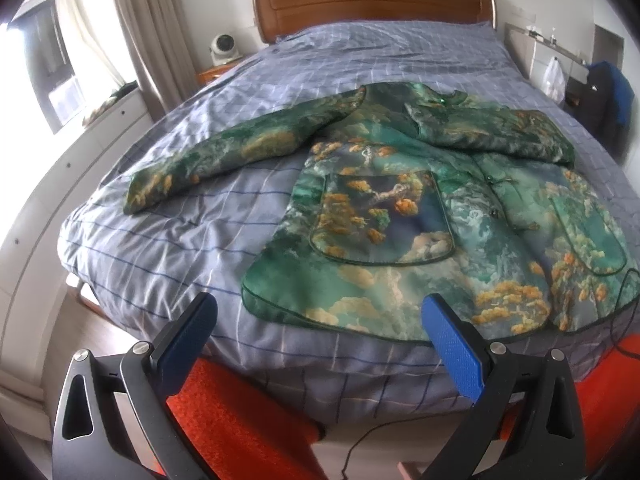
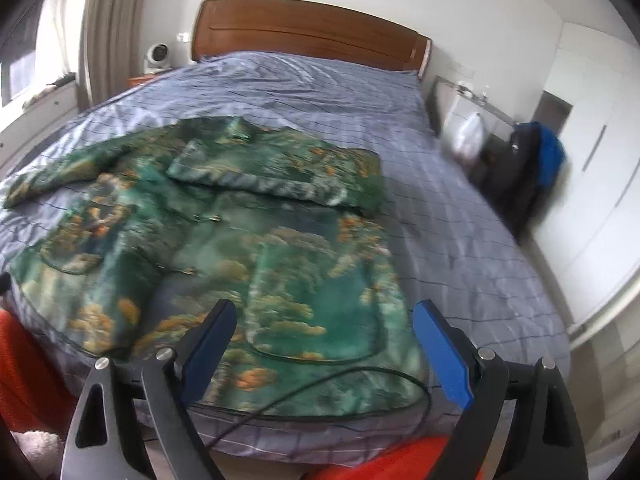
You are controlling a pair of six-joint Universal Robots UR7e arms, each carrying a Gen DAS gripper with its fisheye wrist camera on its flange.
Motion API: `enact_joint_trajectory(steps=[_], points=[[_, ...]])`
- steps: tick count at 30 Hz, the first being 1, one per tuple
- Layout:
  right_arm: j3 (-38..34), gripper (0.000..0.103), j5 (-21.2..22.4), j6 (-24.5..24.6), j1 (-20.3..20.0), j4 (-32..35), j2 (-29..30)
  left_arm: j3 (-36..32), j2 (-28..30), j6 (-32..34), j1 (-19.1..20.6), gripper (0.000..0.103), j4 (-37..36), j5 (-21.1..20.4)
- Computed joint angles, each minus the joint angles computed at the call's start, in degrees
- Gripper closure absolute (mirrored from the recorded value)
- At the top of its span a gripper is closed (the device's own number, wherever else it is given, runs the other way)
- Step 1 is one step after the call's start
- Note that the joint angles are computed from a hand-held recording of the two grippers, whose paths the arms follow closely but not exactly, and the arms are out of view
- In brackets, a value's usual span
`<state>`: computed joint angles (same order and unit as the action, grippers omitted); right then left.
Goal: Fold large clothes
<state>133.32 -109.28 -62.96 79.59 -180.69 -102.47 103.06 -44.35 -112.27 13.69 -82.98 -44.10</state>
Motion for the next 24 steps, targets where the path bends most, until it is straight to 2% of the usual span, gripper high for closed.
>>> enact_joint_trajectory(steps=[4,11,16,21,24], points=[[-0.2,0.014,-0.4,0.7,0.0,0.2,-0.7,0.2,-0.1,-0.3,0.2,0.001,-0.2,-0.2],[1.2,0.014,4.9,2.8,0.3,1.1,-4.7,0.0,-0.4,-2.2,-0.1,0.001,2.0,0.2],[2.8,0.014,6.3,2.2,0.9,0.3,-5.8,0.2,-0.9,-4.0,-0.4,0.001,3.5,-0.2],[4.1,0.014,6.4,1.5,1.0,2.4,-6.7,0.5,-1.4,-5.7,-0.2,0.001,4.5,-0.9],[5.2,0.014,8.0,0.3,0.3,2.7,-7.6,0.1,-1.4,-5.8,0.0,0.001,5.2,-1.2]])
